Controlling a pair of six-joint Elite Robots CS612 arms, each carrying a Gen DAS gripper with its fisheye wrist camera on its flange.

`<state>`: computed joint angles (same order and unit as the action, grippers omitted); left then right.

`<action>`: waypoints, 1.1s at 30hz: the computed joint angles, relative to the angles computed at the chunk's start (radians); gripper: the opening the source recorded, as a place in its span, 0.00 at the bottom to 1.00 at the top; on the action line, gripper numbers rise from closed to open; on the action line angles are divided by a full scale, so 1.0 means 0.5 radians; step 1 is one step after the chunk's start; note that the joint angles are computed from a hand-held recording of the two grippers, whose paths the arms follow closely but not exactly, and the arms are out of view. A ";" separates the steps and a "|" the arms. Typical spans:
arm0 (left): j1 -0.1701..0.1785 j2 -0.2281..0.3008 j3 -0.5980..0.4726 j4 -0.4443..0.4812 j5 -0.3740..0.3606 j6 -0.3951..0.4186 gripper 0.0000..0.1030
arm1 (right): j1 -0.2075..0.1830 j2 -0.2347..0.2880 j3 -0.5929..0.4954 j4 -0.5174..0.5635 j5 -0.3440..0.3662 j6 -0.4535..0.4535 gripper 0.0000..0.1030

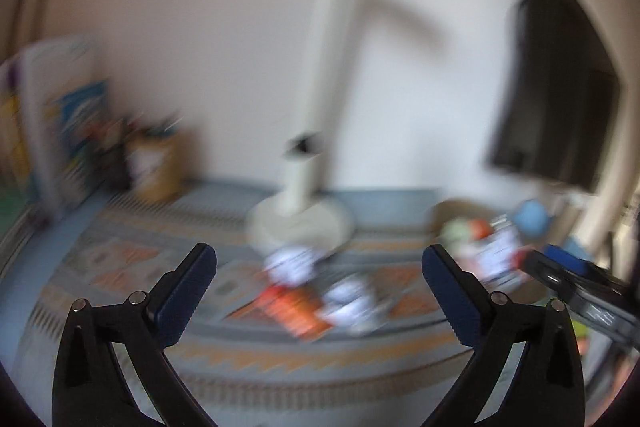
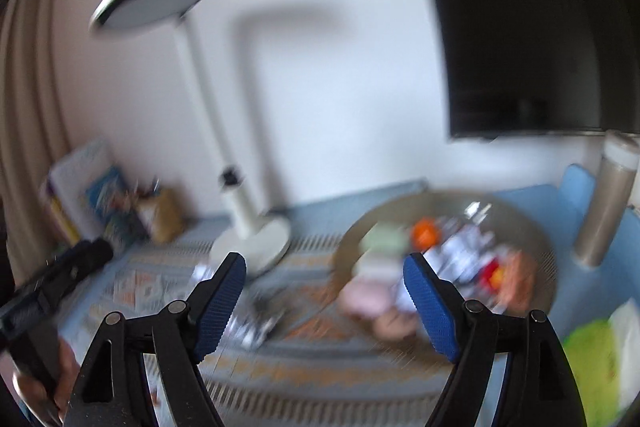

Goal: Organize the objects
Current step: 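Withdraw both open grippers back toward the remaining items, then grasp the orange snack bag with left gripper while right grasps a paper ball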

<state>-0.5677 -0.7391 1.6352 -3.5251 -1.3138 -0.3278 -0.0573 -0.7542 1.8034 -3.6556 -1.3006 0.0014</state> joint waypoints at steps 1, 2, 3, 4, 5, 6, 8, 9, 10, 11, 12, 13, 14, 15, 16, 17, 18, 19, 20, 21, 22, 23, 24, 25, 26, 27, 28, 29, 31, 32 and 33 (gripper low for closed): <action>0.012 0.009 0.023 0.066 0.072 -0.041 1.00 | 0.021 0.010 0.000 0.033 0.001 -0.037 0.77; 0.024 0.023 0.034 0.147 0.130 -0.083 0.99 | 0.047 0.029 -0.007 0.075 0.001 -0.069 0.77; 0.034 0.039 0.035 0.225 0.162 -0.126 0.99 | 0.071 0.056 -0.019 0.096 -0.007 -0.086 0.77; 0.045 0.054 0.028 0.280 0.174 -0.160 0.99 | 0.086 0.086 -0.034 0.106 -0.011 -0.104 0.77; 0.057 0.062 0.036 0.309 0.178 -0.189 0.99 | 0.109 0.118 -0.059 0.140 -0.024 -0.121 0.77; 0.068 0.079 0.033 0.338 0.177 -0.221 0.99 | 0.117 0.137 -0.074 0.171 -0.042 -0.126 0.77; 0.083 0.103 0.034 0.343 0.165 -0.260 0.99 | 0.124 0.182 -0.118 0.257 -0.045 -0.134 0.77; 0.083 0.103 0.037 0.346 0.167 -0.272 0.99 | 0.124 0.194 -0.129 0.301 -0.041 -0.132 0.77; 0.087 0.105 0.026 0.388 0.149 -0.291 0.99 | 0.126 0.207 -0.141 0.334 -0.051 -0.134 0.77; 0.088 0.105 0.026 0.381 0.135 -0.274 0.99 | 0.130 0.213 -0.155 0.371 -0.076 -0.140 0.77; 0.084 0.105 0.033 0.362 0.146 -0.251 0.99 | 0.134 0.216 -0.169 0.414 -0.102 -0.140 0.77; 0.080 0.104 0.034 0.358 0.156 -0.233 0.99 | 0.133 0.217 -0.179 0.448 -0.101 -0.136 0.77; 0.075 0.103 0.033 0.359 0.160 -0.218 0.99 | 0.130 0.218 -0.184 0.466 -0.086 -0.135 0.77; 0.072 0.108 0.032 0.353 0.159 -0.200 0.99 | 0.126 0.220 -0.184 0.468 -0.079 -0.134 0.77; 0.069 0.109 0.030 0.353 0.164 -0.184 0.99 | 0.124 0.219 -0.183 0.469 -0.078 -0.133 0.77; 0.067 0.109 0.027 0.365 0.168 -0.180 0.99 | 0.122 0.219 -0.182 0.472 -0.073 -0.133 0.77; 0.067 0.109 0.024 0.377 0.167 -0.181 0.99 | 0.117 0.215 -0.176 0.472 -0.060 -0.128 0.77; 0.068 0.108 0.020 0.396 0.159 -0.177 0.99 | 0.116 0.216 -0.178 0.474 -0.054 -0.118 0.77; 0.068 0.106 0.017 0.411 0.147 -0.162 0.99 | 0.115 0.215 -0.184 0.490 -0.045 -0.112 0.77; 0.065 0.103 0.005 0.462 0.146 -0.138 0.99 | 0.109 0.203 -0.188 0.552 -0.011 -0.115 0.77; 0.063 0.099 -0.005 0.499 0.143 -0.126 0.99 | 0.098 0.189 -0.204 0.655 0.064 -0.112 0.76; 0.066 0.094 -0.017 0.533 0.115 -0.127 0.99 | 0.086 0.179 -0.219 0.729 0.152 -0.100 0.73; 0.073 0.090 -0.033 0.566 0.060 -0.155 0.99 | 0.082 0.167 -0.244 0.795 0.225 -0.098 0.69; 0.088 0.087 -0.055 0.583 -0.032 -0.198 0.99 | 0.091 0.159 -0.265 0.822 0.220 -0.106 0.68; 0.093 0.089 -0.065 0.576 -0.070 -0.214 0.99 | 0.106 0.154 -0.290 0.838 0.192 -0.119 0.68; 0.097 0.093 -0.078 0.553 -0.109 -0.224 0.99 | 0.125 0.156 -0.331 0.861 0.167 -0.139 0.68; 0.097 0.101 -0.093 0.534 -0.130 -0.234 0.99 | 0.141 0.165 -0.373 0.888 0.158 -0.156 0.68; 0.095 0.107 -0.103 0.542 -0.131 -0.242 0.99 | 0.159 0.186 -0.435 0.938 0.163 -0.173 0.68; 0.087 0.129 -0.146 0.592 -0.135 -0.230 0.99 | 0.182 0.222 -0.527 1.057 0.168 -0.177 0.62; 0.079 0.139 -0.165 0.623 -0.119 -0.205 0.99 | 0.192 0.242 -0.577 1.133 0.165 -0.169 0.61; 0.062 0.152 -0.196 0.692 -0.072 -0.157 0.99 | 0.201 0.268 -0.628 1.203 0.166 -0.152 0.59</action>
<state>-0.5366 -0.6631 1.5370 -3.1792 -1.3500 -0.4065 0.0432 -0.6200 1.4893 -3.0541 -1.2174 -0.0748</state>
